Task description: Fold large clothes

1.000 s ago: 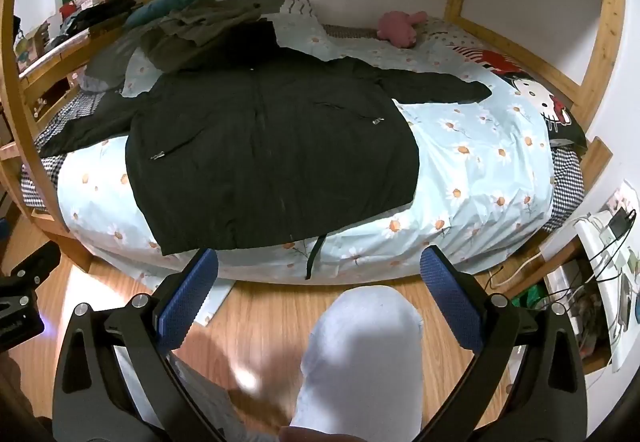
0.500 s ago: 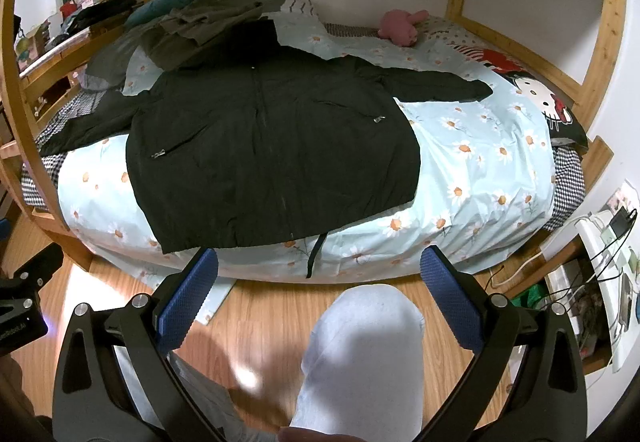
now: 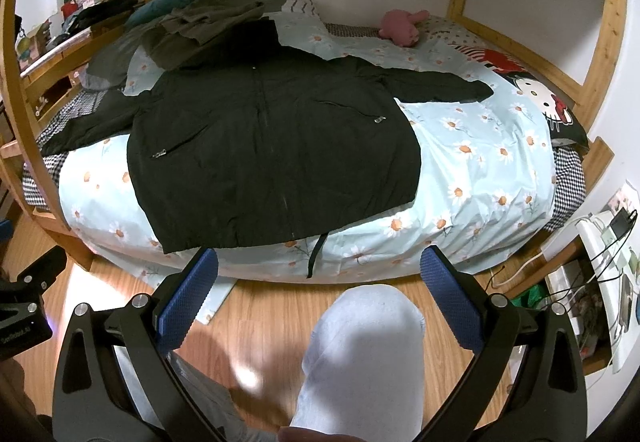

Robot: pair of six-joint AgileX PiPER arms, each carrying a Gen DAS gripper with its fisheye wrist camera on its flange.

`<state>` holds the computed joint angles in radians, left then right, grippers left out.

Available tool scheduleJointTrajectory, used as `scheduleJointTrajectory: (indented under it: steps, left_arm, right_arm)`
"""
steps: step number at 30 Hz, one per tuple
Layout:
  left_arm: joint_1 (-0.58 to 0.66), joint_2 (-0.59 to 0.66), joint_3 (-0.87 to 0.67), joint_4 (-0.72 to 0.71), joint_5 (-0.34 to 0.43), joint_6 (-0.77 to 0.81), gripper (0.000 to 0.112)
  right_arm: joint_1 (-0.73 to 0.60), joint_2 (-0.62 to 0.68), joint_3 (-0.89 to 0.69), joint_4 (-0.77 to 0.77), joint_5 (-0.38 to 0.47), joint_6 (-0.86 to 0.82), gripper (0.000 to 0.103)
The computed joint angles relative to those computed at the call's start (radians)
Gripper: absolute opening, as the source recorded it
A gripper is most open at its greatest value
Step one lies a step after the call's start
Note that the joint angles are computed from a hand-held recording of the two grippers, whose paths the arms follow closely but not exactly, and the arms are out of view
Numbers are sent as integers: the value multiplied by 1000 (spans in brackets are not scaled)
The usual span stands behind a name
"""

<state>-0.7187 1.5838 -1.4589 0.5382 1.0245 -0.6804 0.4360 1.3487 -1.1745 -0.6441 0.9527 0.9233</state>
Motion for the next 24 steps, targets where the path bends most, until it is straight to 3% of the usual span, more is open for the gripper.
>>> scheduleJointTrajectory:
  steps: [24]
  left_arm:
    - [-16,2,1,8,9,-4,98]
  right_arm:
    - [-3,-1,5,7,-7,-7,100]
